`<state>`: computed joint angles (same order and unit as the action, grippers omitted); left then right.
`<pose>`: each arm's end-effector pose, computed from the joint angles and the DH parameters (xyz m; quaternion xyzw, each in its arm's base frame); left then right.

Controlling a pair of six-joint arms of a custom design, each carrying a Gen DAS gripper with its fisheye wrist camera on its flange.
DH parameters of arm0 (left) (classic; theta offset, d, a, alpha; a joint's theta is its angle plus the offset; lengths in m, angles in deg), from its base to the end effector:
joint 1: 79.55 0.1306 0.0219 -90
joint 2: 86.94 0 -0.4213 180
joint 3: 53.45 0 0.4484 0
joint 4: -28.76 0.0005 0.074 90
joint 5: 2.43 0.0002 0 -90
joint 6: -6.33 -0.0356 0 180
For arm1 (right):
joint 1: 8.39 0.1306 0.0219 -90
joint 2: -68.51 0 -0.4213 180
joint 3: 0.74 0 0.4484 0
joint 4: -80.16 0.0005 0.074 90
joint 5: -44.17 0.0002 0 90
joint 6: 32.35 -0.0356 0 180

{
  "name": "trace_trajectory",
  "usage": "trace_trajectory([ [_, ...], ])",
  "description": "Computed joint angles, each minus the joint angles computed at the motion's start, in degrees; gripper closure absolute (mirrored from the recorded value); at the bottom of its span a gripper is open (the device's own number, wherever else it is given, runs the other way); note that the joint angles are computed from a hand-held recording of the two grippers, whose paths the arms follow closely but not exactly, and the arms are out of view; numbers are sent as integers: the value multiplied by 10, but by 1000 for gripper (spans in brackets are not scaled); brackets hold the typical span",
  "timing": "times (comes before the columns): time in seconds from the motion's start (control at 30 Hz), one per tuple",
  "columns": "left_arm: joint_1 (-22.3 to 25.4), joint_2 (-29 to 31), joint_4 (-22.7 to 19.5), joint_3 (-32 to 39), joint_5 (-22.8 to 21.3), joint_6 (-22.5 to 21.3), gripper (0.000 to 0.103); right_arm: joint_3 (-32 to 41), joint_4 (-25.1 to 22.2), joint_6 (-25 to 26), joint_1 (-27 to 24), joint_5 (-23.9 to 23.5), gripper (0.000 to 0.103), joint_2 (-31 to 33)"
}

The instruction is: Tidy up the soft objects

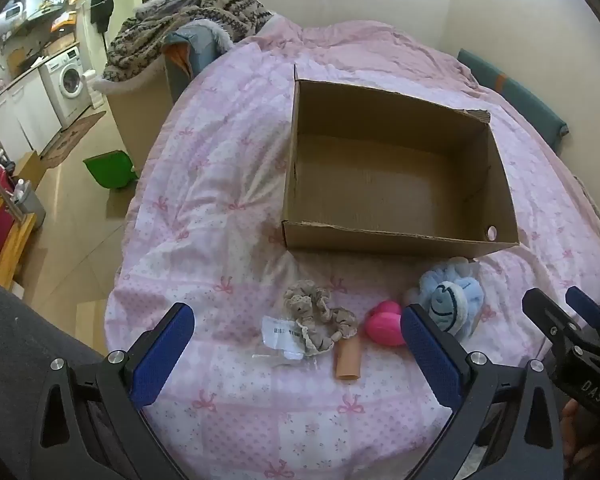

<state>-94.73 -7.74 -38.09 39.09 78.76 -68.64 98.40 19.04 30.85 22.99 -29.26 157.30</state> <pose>0.4298 -0.1115 0.5600 -0.0228 0.9470 -0.0109 0.3204 0.4515 0.2629 0.5485 0.0111 0.9333 0.0429 0.3563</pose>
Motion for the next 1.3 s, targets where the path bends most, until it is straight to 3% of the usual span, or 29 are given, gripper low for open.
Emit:
trace_trajectory([
  [0.1, 6, -2, -5, -3, 22, 5, 0, 0, 1, 1, 0, -1, 0, 0],
  [0.2, 3, 7, -18, 8, 18, 11, 0, -1, 2, 3, 0, -1, 0, 0],
  [1.3, 4, 5, -13, 2, 18, 6, 0, 0, -2, 1, -1, 0, 0, 1],
])
